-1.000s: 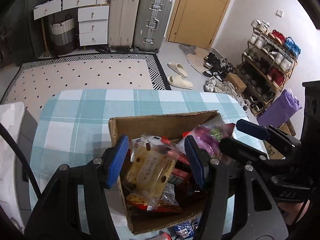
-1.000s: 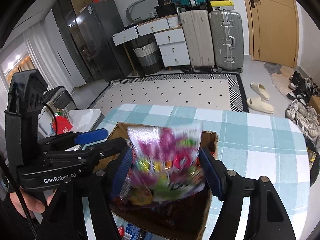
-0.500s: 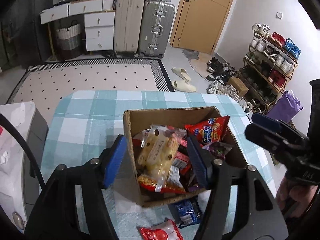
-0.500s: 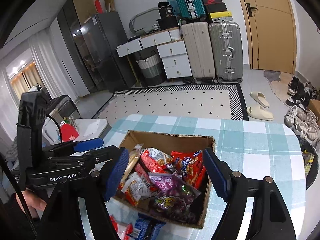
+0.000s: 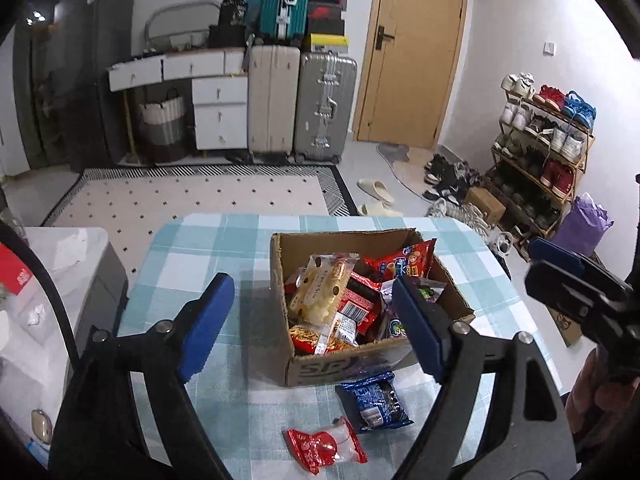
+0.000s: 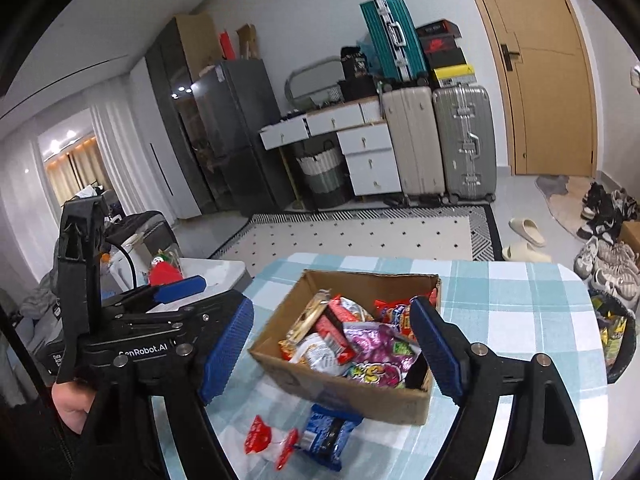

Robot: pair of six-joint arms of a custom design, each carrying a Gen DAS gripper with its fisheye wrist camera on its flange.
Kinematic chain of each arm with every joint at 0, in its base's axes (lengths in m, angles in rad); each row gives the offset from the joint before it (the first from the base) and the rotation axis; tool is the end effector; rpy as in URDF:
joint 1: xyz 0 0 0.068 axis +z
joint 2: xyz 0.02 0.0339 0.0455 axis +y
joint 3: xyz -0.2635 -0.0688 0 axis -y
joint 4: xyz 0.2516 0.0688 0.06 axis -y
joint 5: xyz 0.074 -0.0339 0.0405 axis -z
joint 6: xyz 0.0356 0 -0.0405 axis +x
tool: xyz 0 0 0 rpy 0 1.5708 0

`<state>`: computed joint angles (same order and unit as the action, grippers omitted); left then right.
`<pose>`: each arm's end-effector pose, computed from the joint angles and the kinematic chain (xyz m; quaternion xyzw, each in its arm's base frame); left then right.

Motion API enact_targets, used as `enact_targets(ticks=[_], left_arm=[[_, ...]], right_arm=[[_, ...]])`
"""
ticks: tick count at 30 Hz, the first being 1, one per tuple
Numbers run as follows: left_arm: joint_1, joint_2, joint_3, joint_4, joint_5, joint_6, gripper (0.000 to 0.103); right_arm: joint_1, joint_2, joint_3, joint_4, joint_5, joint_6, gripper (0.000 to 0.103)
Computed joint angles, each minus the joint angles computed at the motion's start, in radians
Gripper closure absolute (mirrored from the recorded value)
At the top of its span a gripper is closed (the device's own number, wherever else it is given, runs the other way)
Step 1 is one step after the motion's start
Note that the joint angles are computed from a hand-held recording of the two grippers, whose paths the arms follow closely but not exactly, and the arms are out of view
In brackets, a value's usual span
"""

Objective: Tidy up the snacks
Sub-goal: 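Open both grippers over the box to drop the snacks, then withdraw, then lower the right gripper onto the blue cookie pack and grasp it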

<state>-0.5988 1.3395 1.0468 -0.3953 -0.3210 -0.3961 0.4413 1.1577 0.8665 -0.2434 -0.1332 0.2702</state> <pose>0.2550 -0.1604 0.2864 0.0224 0.8949 -0.0743 0.4396 0.2389 0.1181 0.2844 -0.1069 0.8609 0.2263 0.4431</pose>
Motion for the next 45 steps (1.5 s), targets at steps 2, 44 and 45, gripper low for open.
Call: enact_targets(ticks=[2, 44, 45], left_arm=[[-0.025, -0.04, -0.021, -0.016, -0.021, -0.015, 0.023], [-0.305, -0.376, -0.757, 0.029, -0.215, -0.477, 0.0], [-0.312, -0.377, -0.755, 0.026, -0.214, -0.482, 0.0]], right_arm=[[0.03, -0.048, -0.029, 0.003, 0.029, 0.005, 0.016], [0.191, 0.356, -0.344, 0.423, 0.098, 0.26, 0.001], [0.197, 0.38, -0.331, 0.429, 0.103, 0.261, 0.001]])
